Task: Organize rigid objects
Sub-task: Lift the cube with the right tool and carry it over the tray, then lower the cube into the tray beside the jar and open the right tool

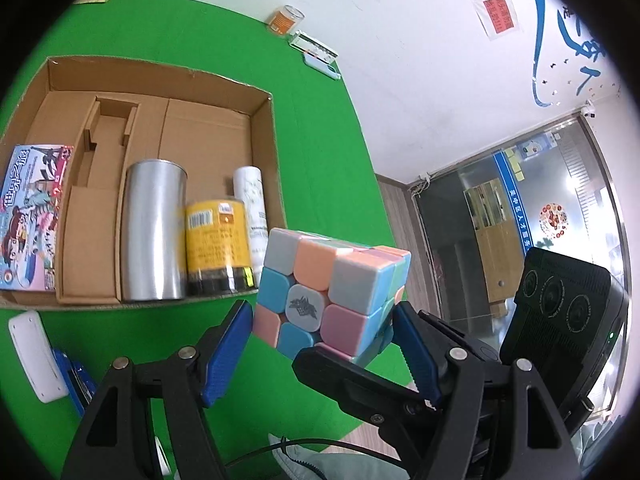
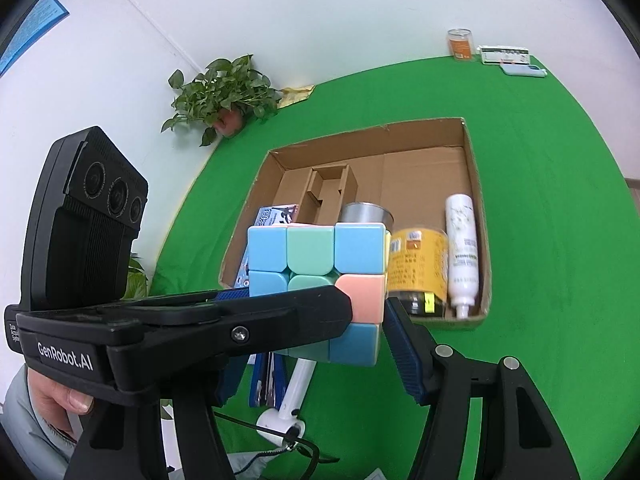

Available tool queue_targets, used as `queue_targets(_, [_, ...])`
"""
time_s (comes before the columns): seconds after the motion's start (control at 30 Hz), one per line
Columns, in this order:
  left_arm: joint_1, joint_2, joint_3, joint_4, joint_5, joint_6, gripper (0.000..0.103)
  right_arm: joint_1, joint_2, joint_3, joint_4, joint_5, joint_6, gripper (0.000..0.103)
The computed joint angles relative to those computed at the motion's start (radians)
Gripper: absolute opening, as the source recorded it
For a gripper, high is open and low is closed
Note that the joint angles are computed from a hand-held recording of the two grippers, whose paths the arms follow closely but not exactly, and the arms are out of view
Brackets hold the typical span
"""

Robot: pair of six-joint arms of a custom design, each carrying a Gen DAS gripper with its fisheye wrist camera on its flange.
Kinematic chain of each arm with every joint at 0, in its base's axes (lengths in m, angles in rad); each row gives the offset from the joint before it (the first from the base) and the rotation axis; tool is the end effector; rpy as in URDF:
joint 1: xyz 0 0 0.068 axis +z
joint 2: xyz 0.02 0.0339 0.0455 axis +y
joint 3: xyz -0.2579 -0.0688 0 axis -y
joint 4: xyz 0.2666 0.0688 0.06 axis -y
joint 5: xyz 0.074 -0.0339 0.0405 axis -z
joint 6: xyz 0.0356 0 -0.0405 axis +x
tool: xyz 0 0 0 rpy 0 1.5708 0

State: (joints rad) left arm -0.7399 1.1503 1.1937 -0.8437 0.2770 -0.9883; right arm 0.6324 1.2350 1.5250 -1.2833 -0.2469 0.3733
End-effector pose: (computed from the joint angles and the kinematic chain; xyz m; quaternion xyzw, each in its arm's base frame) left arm 0.1809 -0.1783 0.3428 -0.0622 0.9172 -0.3661 0.1444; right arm 0.1825 0.1445 0.3998 -0.1577 0.9388 0.2396 0.1907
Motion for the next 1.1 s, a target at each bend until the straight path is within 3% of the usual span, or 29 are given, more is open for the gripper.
queue_targets(0.3, [0.126,0.118,0.021,0.052,0.104,0.062,0.072,-0.064,0.158,0.028,0.07,-0.045,-0.06,0.061])
queue_targets(0.87, [0.345,0.555,0.18,0.139,0.295,0.247,0.072,-0.208,0.728,0.375,0.094,-0.098,-0.197,0.06])
queue_targets(1.1, [0.38,0.672,0.188,0.149,0.338,0.278,0.072,-0.214,0.873,0.417,0.12,-0.113,-0.197,0.059])
